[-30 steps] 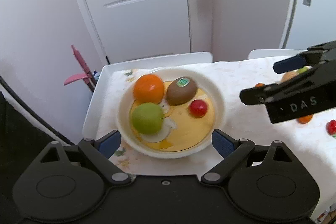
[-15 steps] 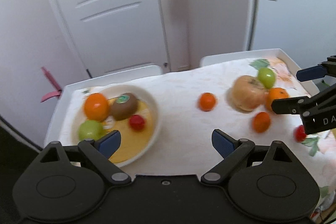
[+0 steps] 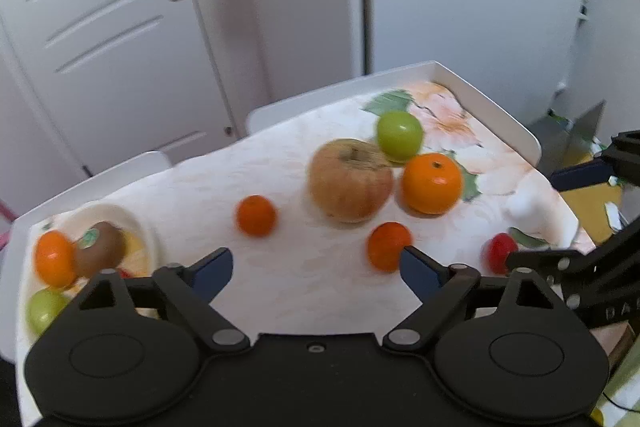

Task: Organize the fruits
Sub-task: 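Grasp a tangerine with the left gripper while the right gripper grasps another cherry tomato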

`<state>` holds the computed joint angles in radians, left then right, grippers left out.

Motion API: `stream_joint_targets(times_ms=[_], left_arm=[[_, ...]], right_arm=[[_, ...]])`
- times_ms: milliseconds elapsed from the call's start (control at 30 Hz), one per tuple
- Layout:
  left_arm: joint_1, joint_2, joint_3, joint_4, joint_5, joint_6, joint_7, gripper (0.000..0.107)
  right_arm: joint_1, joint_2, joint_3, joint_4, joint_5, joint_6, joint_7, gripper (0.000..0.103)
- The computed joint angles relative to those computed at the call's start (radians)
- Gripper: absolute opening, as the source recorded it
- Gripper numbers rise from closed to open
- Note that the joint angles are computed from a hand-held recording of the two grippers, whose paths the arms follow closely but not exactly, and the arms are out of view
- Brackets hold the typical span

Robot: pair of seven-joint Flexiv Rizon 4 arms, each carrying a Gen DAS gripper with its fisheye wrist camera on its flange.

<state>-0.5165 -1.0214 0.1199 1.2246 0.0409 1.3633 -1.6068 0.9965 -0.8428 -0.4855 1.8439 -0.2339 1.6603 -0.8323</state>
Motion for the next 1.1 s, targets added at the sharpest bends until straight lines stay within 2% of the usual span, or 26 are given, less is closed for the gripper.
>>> stream_joint_targets(times_ms=[167,300,533,700,733,900,1100], left_arm=[[0.025,-0.058,-0.062,-0.078,-0.005,-0.054,0.096,0.080],[0.036,-0.101,-0.094,-0.132,-0.020,-0.083,0.156,0.073],[0.041,-0.160,-0.122,-0.217,-0.046,-0.140,0.243,0.054],[0.048,-0.180,-0.139,-0.244,-0.062,-0.157,0.280,0.045],[0.052,-0.180,-0.147,-0.244,-0.066,-0.160,0.292,0.040],[0.049,-0.179,-0.144,-0.240,-0.077,-0.157,0.308,0.039],[0.039,-0.166,-0.117,-0.217,-0.070,-0.143,0.281,0.038]], right_arm=[[-0.014,-0.021,0.020,0.002,0.012,-0.001,0.011,0.098],[-0.034,-0.033,0.045,-0.010,0.014,-0.008,0.021,0.087],[-0.041,-0.054,0.054,-0.031,0.008,-0.019,0.051,0.079],[-0.043,-0.064,0.058,-0.043,0.004,-0.024,0.079,0.074],[-0.044,-0.066,0.058,-0.045,0.002,-0.026,0.083,0.073],[-0.048,-0.070,0.060,-0.051,-0.010,-0.032,0.099,0.069],[-0.054,-0.072,0.063,-0.053,-0.024,-0.030,0.104,0.064]])
